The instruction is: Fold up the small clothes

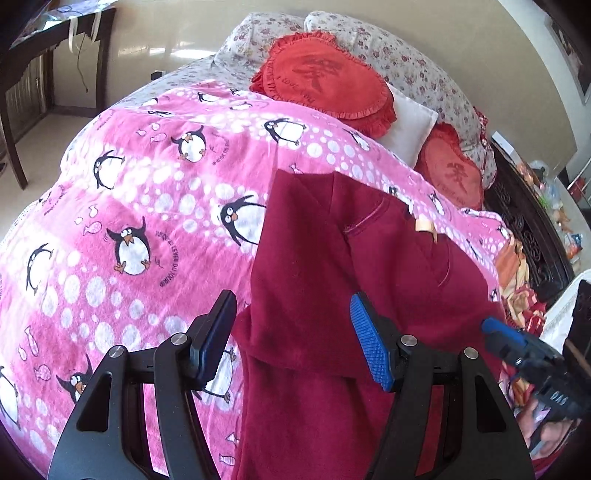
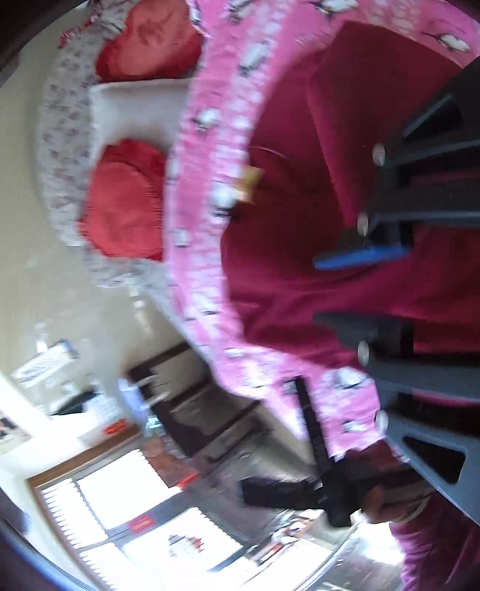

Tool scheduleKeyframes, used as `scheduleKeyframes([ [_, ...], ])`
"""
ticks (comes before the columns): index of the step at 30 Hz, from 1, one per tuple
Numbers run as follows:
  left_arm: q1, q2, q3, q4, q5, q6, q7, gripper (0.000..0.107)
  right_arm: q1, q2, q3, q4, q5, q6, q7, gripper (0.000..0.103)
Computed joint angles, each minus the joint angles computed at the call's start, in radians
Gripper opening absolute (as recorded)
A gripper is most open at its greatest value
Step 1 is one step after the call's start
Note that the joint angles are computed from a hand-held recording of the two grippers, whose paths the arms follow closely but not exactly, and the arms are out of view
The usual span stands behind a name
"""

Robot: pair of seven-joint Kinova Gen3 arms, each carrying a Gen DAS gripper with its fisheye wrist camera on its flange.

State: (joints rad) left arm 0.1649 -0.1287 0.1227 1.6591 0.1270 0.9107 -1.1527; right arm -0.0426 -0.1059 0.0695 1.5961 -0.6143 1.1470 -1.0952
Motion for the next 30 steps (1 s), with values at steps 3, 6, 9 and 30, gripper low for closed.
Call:
scheduleKeyframes([
  [3, 0.010, 0.022, 0.009, -0.008, -0.004, 0.002, -0.016, 0.064, -0.023, -0.033, 0.051, 0.046, 0.024, 0.002, -0.034, 0.039],
  [6, 0.022, 0.054, 0.019, -0.022, -0.007, -0.015, 0.000, 0.064, 0.047, -0.072, 0.091, 0.070, -0.025, 0.029, -0.011, 0.044],
  [9, 0.038, 0.097, 0.022, -0.043, 0.020, -0.042, -0.006, 0.064, 0.085, -0.093, 0.131, 0.086, -0.040, 0.033, 0.008, 0.047],
  [30, 0.113, 0.024, 0.063, -0.008, -0.161, -0.184, 0.178, 0.009, 0.174, -0.131, 0.187, 0.139, 0.107, -0.016, -0.125, 0.048],
])
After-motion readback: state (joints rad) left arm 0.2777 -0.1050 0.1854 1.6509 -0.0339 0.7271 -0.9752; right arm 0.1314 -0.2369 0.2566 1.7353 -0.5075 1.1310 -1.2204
